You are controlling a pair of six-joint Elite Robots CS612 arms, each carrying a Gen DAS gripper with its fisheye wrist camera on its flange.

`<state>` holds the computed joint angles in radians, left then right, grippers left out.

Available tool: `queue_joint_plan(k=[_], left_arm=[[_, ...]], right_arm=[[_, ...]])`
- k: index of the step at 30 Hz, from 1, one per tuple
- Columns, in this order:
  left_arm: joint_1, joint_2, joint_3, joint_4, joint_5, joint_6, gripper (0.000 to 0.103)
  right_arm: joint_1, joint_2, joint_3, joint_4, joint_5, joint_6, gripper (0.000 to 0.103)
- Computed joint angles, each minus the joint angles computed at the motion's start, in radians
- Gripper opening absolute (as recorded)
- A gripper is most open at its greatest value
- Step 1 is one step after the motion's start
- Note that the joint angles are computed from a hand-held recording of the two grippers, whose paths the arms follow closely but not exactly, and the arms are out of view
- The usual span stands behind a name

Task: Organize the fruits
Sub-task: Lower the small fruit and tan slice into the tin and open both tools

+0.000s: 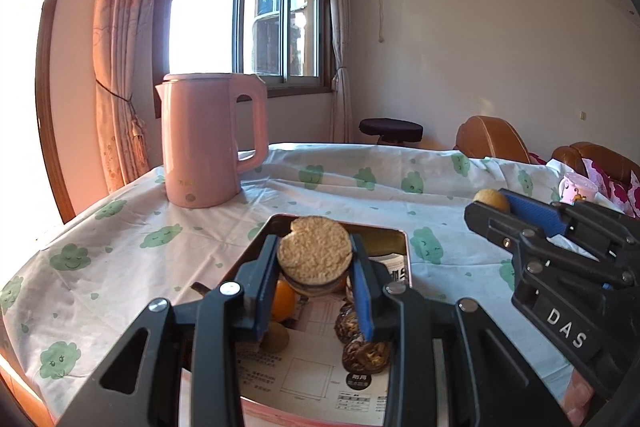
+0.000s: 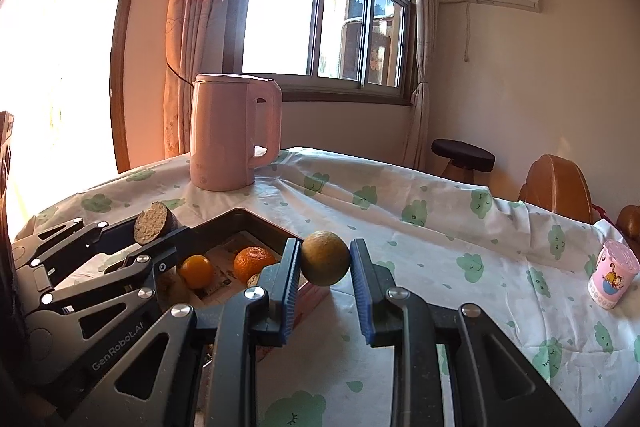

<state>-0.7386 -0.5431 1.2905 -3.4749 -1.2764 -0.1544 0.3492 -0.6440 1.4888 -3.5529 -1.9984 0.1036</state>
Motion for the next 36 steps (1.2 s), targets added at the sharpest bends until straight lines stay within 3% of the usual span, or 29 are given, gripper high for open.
queue_joint_plan(k=[36], left_arm=[[0.032,-0.009,0.028,0.028,-0.011,-0.043,0.035]], right_arm=[[0.023,0.05,-0.118,0.12,0.048,-0.027,0.027]])
